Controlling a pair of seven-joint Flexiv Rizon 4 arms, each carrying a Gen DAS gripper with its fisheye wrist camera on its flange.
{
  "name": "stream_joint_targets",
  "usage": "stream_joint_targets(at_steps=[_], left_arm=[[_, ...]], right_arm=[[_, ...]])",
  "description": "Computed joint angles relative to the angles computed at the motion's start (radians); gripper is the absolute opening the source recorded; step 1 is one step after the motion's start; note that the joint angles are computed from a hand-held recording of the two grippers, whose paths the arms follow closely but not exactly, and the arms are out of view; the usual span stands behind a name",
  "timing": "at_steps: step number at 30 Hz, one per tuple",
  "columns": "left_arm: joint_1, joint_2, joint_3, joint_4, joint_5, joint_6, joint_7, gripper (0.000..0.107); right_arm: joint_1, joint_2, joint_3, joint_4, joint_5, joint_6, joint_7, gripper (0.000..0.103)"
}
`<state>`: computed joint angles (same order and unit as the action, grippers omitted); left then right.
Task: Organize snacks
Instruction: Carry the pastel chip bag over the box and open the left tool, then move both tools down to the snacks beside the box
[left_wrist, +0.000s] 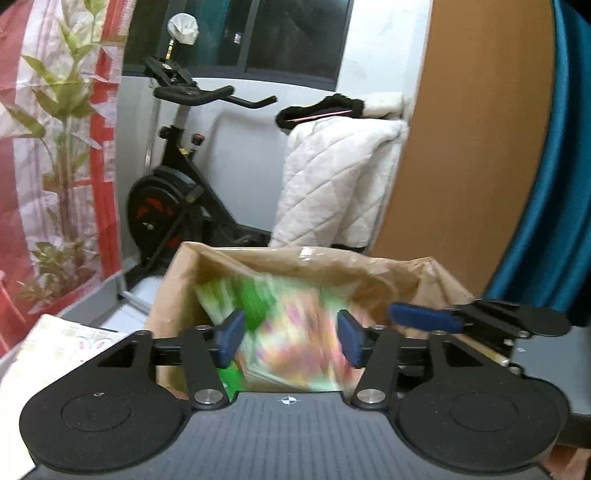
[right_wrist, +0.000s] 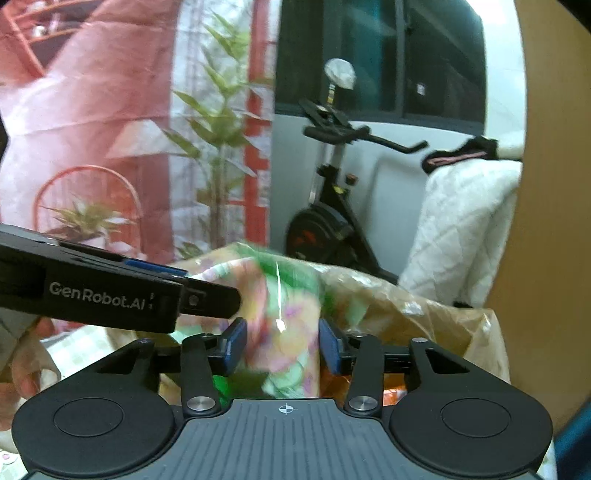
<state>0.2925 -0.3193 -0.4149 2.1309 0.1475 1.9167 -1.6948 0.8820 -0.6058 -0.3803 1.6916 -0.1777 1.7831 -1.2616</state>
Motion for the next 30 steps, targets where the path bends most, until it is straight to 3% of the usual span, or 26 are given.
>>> stream_joint_targets(at_steps=[3, 7, 15, 20, 23, 26, 30], left_arm=[[-0.089, 0.010, 0.112, 0.011, -0.026, 0.042, 0.016, 0.072], [-0.033, 0.048, 0.080, 0.041, 0.006, 0.033, -0.026, 0.072], [-0.102, 0.138, 0.179, 0.131, 0.012, 0.050, -0.064, 0.072], [-0.289, 0.181, 0.344, 0.214, -0.113, 0.105, -0.017, 0.072], [-0.362, 0.213, 0.390, 0.270, -0.181, 0.133, 0.026, 0.072], [-0.409, 0.242, 0.411, 0.327, -0.236, 0.162, 0.076, 0.072], [-0.405, 0.278, 0.419, 0.387, -0.195, 0.177, 0.065, 0.072]], right_arm=[[0.063, 0.000, -0.071, 0.041, 0.050, 0.026, 0.016, 0.065], [0.091, 0.024, -0.095, 0.094, 0.096, 0.046, 0.008, 0.065], [0.221, 0.107, -0.188, 0.230, 0.245, 0.125, -0.094, 0.067], [0.292, 0.170, -0.210, 0.312, 0.346, 0.164, -0.179, 0.067], [0.343, 0.204, -0.225, 0.362, 0.420, 0.189, -0.224, 0.067], [0.368, 0.238, -0.212, 0.409, 0.489, 0.216, -0.261, 0.067], [0.382, 0.268, -0.181, 0.456, 0.581, 0.254, -0.300, 0.067]])
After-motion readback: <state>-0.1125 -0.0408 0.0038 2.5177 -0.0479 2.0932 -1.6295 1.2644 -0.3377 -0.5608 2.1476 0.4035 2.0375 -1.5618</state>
